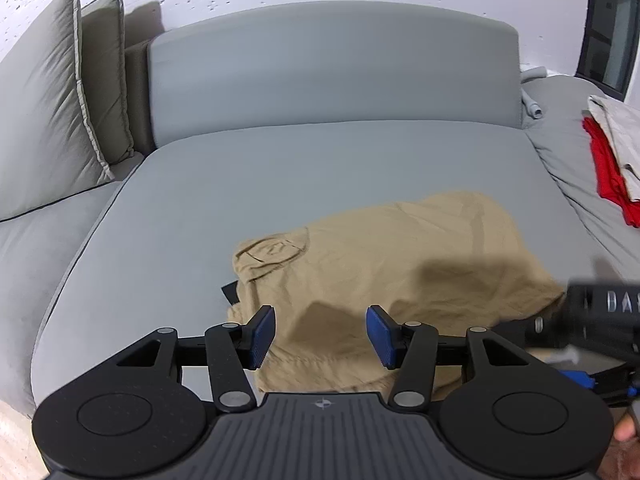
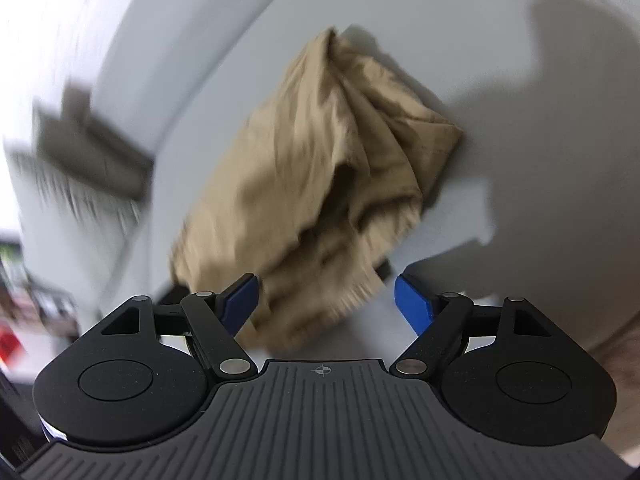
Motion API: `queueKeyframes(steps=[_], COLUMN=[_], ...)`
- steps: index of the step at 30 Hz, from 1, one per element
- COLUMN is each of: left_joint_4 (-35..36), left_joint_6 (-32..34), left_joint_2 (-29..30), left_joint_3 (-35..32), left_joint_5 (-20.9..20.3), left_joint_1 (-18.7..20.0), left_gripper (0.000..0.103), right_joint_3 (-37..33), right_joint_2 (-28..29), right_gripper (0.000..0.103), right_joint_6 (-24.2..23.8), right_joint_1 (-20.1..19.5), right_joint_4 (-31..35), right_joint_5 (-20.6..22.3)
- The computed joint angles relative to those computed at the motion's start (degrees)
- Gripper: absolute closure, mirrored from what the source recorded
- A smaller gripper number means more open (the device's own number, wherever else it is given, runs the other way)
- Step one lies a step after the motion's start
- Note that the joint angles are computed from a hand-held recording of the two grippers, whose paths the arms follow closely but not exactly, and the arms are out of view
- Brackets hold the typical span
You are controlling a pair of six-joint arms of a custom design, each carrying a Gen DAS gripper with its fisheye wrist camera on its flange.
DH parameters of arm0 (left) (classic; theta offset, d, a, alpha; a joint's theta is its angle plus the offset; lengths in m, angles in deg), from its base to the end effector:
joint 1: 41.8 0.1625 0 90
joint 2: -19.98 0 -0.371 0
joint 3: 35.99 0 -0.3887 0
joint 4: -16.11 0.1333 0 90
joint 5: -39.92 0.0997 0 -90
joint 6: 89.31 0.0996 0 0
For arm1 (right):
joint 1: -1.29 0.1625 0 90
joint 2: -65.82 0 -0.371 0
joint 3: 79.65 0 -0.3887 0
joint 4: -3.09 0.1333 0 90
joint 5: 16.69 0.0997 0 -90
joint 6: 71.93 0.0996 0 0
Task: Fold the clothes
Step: 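Grasp the folded trousers with both grippers from opposite sides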
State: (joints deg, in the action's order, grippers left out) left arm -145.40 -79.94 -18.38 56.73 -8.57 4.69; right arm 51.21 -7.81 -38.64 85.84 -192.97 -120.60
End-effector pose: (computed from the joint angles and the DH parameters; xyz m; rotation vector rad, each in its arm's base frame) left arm -0.2924 -0.5975 0.0350 0.9702 2.2669 -0.6287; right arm 0.0658 -0.4617 0.2030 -1.0844 -2.6129 1.3275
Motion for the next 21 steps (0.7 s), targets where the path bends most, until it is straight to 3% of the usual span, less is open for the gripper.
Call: queueKeyframes(steps=[2,6,8,9,11,13,18,20,21], left_joint_4=[0.34,1.78,2.61,2.61,2.38,2.46,1.80,1.54,2.03], left_joint_6=[-0.46,-1.92,-2.47,-2.32,-1.90,-1.82,0.20,1.70,2.75], left_joint_2=[0.15,1.01,1.18,1.10,0.86,0.48,-0.52,-0.63,-0.58], left_joint_3=[-0.58,-2.57,-3.11,-3.07,-2.82,-2.56,-2.40,-2.69,-3.24], left_joint_5=[-0.27,-0.20,0.15,0.20,0.10,-0.14,-1.55,-2.55,-3.71], left_joint_1=[0.42,1.23,1.40,1.39,1.34,1.18,0.14,-0.18,-0.23], left_gripper=[0.053,0.053,0.053,0.053,0.052,0.052,0.048,0.031,0.028], right_joint_3=[-0.63,-4.74,-7.49,-7.65,-7.15,-6.69,-6.84,-7.33,-7.81], right_joint_2=[3.39,9.41,12.10,11.67,9.00,5.66,-3.06,-9.06,-11.11], right_gripper=[0.022,0.013,0.033,0.056,0.065,0.081,0.091,0.091,0.091], right_joint_6=[3.19,3.55,-2.98,-4.85,-5.99,-8.44,-18.77,-23.90,-26.08], right_joint_1=[-0.63,2.06,3.88,3.76,2.04,1.22,1.38,1.06,0.90], right_joint_4=[-5.31,-9.77,-10.60,-9.71,-5.13,-0.12,12.43,22.17,26.12], right_joint_5=[0.13,-6.58,-10.47,-10.84,-8.70,-6.73,-4.42,-5.22,-6.61])
